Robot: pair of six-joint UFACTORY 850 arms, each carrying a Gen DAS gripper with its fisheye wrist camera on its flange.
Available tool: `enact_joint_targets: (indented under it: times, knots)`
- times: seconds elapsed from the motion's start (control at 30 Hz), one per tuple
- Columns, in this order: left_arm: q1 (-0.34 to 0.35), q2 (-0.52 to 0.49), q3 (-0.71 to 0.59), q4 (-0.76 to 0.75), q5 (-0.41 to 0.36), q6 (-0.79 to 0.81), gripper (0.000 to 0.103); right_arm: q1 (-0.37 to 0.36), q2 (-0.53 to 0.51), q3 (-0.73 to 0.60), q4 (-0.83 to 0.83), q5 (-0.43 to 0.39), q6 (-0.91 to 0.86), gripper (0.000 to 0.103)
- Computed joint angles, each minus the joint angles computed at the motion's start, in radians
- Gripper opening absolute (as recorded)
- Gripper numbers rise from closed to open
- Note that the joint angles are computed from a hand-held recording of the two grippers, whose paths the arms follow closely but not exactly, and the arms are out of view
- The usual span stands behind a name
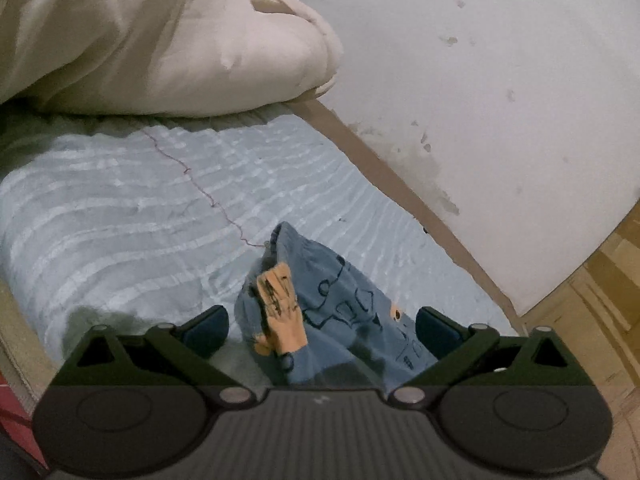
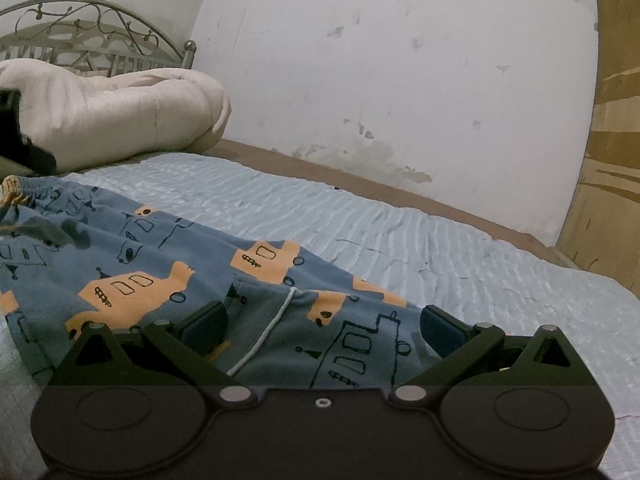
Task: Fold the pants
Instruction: 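Grasp the pants waistband end with the left gripper, then lift the waistband with the left gripper and fold it over the pants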
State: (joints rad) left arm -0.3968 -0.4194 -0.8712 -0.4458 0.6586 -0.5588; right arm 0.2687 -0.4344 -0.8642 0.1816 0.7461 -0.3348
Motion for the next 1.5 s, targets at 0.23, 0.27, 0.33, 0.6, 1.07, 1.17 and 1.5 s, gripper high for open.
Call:
enact_joint_targets:
  times: [0.23, 0.27, 0.33, 0.6, 1.07, 1.17, 1.5]
  knots:
    - [-0.008, -0.002, -0.041, -0.225, -0.108, 0.210, 0.065, 0.001, 0.000, 0.001, 0.002, 0.003, -0.002, 0.102]
    - [-0.006, 0.000, -0.038, -0.219, -0.104, 0.198, 0.061, 0.001, 0.000, 0.001, 0.003, 0.004, -0.002, 0.102]
    - [-0.008, 0.005, -0.034, -0.214, -0.093, 0.198, 0.059, 0.001, 0.000, 0.001, 0.003, 0.004, -0.002, 0.102]
    - [-0.015, -0.013, -0.078, -0.338, -0.151, 0.356, 0.059, 0.001, 0.000, 0.002, 0.001, 0.004, -0.001, 0.102]
    - [-0.041, 0.010, -0.090, -0.446, -0.109, 0.473, 0.017, 0.003, -0.002, -0.001, 0.011, 0.011, -0.008, 0.102]
    - [-0.058, 0.026, -0.093, -0.425, -0.083, 0.498, 0.016, 0.000, -0.001, 0.000, -0.002, 0.008, 0.010, 0.102]
    - [-0.137, 0.042, -0.178, -0.309, -0.052, 0.625, 0.016, -0.062, 0.076, 0.061, -0.163, 0.053, 0.195, 0.102]
